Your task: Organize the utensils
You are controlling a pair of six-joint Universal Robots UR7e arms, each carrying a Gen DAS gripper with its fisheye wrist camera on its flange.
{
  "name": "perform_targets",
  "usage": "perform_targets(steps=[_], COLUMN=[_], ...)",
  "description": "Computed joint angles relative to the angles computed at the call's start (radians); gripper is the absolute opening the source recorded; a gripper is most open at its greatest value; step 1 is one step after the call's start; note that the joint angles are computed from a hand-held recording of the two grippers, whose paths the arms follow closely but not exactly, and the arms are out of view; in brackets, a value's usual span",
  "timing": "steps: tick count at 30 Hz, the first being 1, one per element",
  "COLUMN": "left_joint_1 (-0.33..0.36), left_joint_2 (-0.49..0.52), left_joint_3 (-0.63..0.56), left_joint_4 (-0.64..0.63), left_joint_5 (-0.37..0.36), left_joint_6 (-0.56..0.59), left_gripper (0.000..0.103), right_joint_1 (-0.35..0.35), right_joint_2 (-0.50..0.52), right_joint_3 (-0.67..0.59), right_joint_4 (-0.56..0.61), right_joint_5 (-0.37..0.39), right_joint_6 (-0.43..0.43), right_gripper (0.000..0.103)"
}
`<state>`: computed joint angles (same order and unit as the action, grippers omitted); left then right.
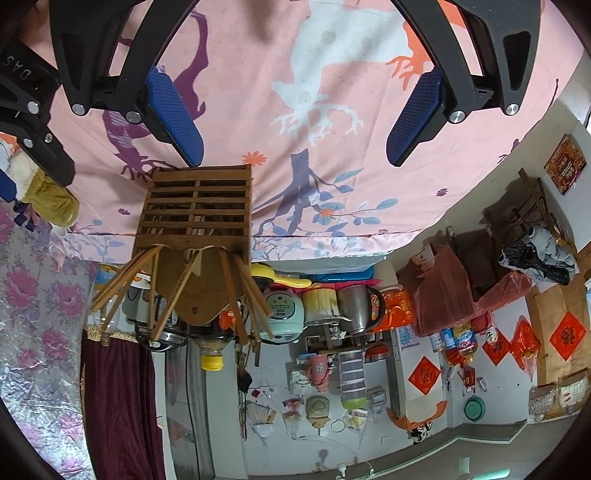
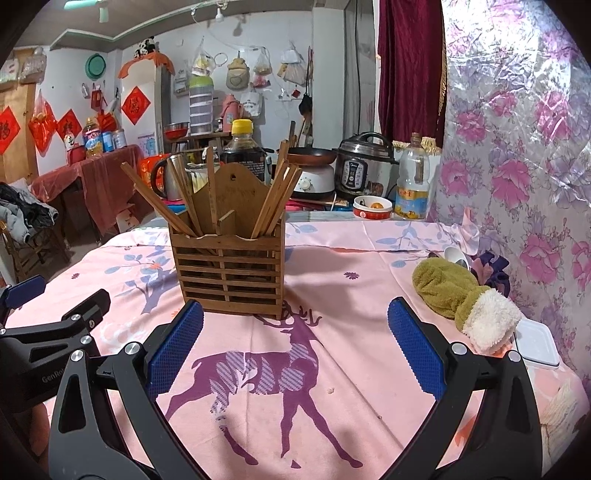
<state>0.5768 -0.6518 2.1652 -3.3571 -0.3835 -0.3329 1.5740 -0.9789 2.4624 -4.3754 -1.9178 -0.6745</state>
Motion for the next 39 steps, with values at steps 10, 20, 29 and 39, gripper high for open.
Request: perform_targets(steps=[10, 20, 29, 39], left_joint_1=[-0.007, -0.011, -0.014, -0.018], left_joint_2=[0.000, -0.007, -0.027, -0.016], left_joint_3=[0.003, 0.010, 0.017, 0.009], left_joint_4=[-0.008, 0.019, 0.054, 0.058], left_joint_5=[-0.004, 0.017, 0.018, 0.043], left_joint_6=[0.008, -0.013, -0.054, -0.056], left_gripper=[0.097, 0.097, 0.097, 0.097], right_joint_1=[0.000, 0.000, 0.000, -0.001], right_joint_2=[-0.006, -0.004, -0.004, -0.002], right_joint_3=[-0.002, -0.005, -0.005, -0.006], right_joint_4=[0.016, 0.015, 0.017, 0.013], right_joint_5=[-0.011, -0.016, -0.015, -0.014], right_joint_6=[0.014, 0.012, 0.012, 0.011], right_gripper=[0.097, 0.097, 0.097, 0.097])
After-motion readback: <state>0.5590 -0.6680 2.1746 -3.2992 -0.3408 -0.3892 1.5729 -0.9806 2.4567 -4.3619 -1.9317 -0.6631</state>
